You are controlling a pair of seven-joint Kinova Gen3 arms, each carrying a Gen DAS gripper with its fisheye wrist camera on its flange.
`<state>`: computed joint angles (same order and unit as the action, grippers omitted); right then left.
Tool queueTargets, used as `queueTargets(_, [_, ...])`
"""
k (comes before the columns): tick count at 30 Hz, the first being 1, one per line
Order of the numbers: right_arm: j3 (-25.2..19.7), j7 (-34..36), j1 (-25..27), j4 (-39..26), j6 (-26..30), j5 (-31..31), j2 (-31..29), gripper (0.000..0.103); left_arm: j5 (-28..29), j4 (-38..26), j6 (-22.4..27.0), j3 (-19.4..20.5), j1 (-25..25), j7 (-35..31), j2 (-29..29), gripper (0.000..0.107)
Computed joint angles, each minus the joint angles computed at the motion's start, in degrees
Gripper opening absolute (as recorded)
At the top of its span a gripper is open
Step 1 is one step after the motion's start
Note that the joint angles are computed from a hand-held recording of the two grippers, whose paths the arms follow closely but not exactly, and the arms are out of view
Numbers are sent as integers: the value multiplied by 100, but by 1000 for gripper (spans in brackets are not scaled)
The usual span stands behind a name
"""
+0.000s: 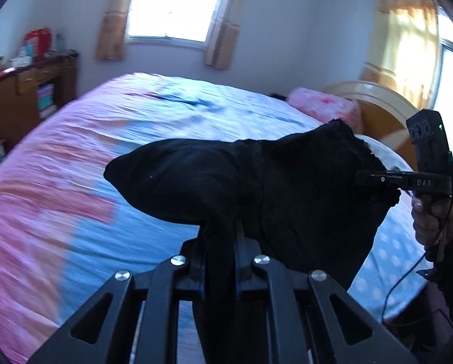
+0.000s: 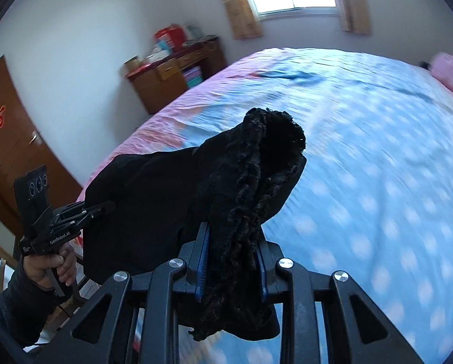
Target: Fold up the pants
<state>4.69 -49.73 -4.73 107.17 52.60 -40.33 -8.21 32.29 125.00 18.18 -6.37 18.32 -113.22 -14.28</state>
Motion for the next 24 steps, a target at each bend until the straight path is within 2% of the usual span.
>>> queueTargets(5, [-460,-371,-252,-846,-208,13,860,27,-475,-149,-105,-12,-542,234,110,13])
queueTargets(11, [-943,-1057,-440,-1733,-440,567,1680,26,-1431,-267,-354,558,-1282,1021,402,13])
queueTargets(14, [-1077,-1241,-423,-1973,-435,763,1988,26,-1403,-285,-407,345,-1179,976,605,13])
queueTargets(18, [-1223,-1390,-360,-2167,-462,916,2354,26,-1297,-369,-443,298,-1155,862,915,13])
queueTargets(24, [-1400,-1460,-231,-2237,-661,906,2748,26,-1271,-348,-583,535,-1396,923,1203,13])
